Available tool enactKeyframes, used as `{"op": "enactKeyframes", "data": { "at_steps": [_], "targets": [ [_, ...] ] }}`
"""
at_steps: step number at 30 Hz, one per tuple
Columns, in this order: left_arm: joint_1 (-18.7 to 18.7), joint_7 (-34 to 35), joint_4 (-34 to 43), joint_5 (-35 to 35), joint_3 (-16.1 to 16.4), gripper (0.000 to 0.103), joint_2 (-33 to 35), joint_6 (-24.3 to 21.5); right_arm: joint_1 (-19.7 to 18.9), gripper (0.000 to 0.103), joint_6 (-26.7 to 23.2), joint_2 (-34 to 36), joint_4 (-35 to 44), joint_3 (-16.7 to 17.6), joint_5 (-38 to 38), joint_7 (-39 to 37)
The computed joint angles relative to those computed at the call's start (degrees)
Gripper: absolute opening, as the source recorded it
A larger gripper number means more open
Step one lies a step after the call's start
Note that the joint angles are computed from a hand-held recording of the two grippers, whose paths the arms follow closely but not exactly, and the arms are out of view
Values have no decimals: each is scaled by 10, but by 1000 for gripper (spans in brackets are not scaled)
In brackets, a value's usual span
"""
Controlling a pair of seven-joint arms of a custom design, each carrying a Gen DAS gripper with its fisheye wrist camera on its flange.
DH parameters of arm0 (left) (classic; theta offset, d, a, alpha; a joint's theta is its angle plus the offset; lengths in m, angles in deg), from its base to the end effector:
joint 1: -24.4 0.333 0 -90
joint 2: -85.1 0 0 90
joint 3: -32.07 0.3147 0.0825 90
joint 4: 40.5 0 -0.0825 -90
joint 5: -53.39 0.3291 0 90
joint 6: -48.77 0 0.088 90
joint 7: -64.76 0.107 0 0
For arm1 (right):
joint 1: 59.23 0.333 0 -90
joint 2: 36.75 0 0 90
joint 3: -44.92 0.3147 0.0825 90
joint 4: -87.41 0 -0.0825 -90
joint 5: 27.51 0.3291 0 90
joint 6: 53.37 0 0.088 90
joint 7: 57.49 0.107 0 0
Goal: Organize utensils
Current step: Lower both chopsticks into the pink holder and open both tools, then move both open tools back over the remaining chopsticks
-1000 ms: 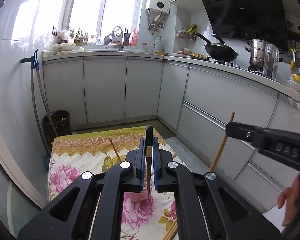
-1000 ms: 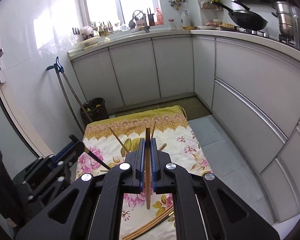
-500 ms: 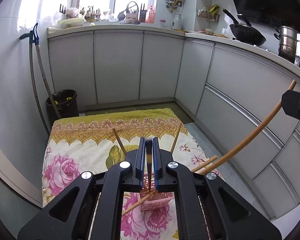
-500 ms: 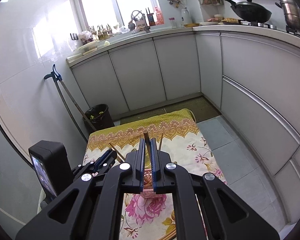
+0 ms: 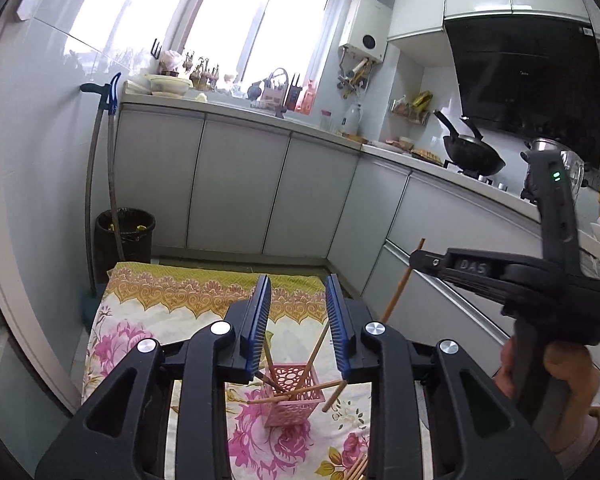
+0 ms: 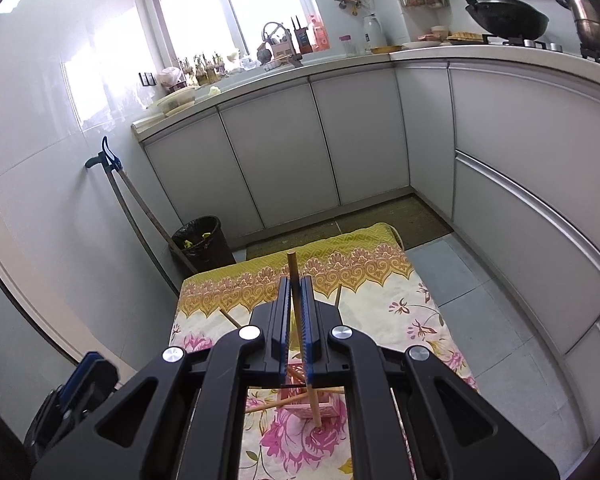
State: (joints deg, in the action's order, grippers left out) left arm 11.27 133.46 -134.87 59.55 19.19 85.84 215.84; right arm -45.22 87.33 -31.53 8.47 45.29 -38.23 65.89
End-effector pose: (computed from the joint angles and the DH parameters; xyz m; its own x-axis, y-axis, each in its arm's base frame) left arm 0.4924 -0.2463 0.7498 -0.3297 -0.9113 0.2466 -0.3785 -0.1117 -0.9188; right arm 0.5498 0.1408 0.7689 -0.0865 -0.9508 -0.2976 -0.5415 0.2956 -0.7870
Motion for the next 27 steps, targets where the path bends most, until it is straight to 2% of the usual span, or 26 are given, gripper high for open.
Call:
{"op": "enactKeyframes", "data": {
  "at_steps": [7,10,14,16,18,19,20,21,22,23,24,27],
  "targets": [
    [-1,34,-36,-52,9,27,-29,25,14,5,4,44,27,-7,-11,12],
    [-2,45,-38,-65,11,28,-27,15,19,5,16,53,10,-13,-14,22],
    [-3,67,-38,-88,11,29,-26,5,17,6,6,65,-7,-16,4,24],
    [-3,75,-40,-93,11,30,-28,3,14,7,23,56,-36,-18,15,30],
    [-3,82,-43,-96,12,33,-31,4,10,16,55,34,-77,-20,21,41],
    [-4,89,-44,-101,12,34,-33,3,9,26,73,22,-98,-21,18,50],
    [-5,91,-46,-104,12,35,-34,3,8,45,95,5,-126,-22,9,63],
    [-6,96,-48,-108,13,35,-35,4,6,54,116,-11,-151,-22,-5,80],
    [-8,103,-50,-113,13,36,-37,4,3,68,133,-27,-174,-21,-21,98],
    [-9,108,-51,-115,13,36,-39,3,-2,74,148,-44,-199,-19,-38,117],
    [-11,113,-53,-119,13,36,-41,4,-9,74,157,-62,-223,-15,-59,141],
    [-23,156,-56,-153,16,41,-47,1,-39,84,166,-115,-292,5,-102,195]
  ]
}}
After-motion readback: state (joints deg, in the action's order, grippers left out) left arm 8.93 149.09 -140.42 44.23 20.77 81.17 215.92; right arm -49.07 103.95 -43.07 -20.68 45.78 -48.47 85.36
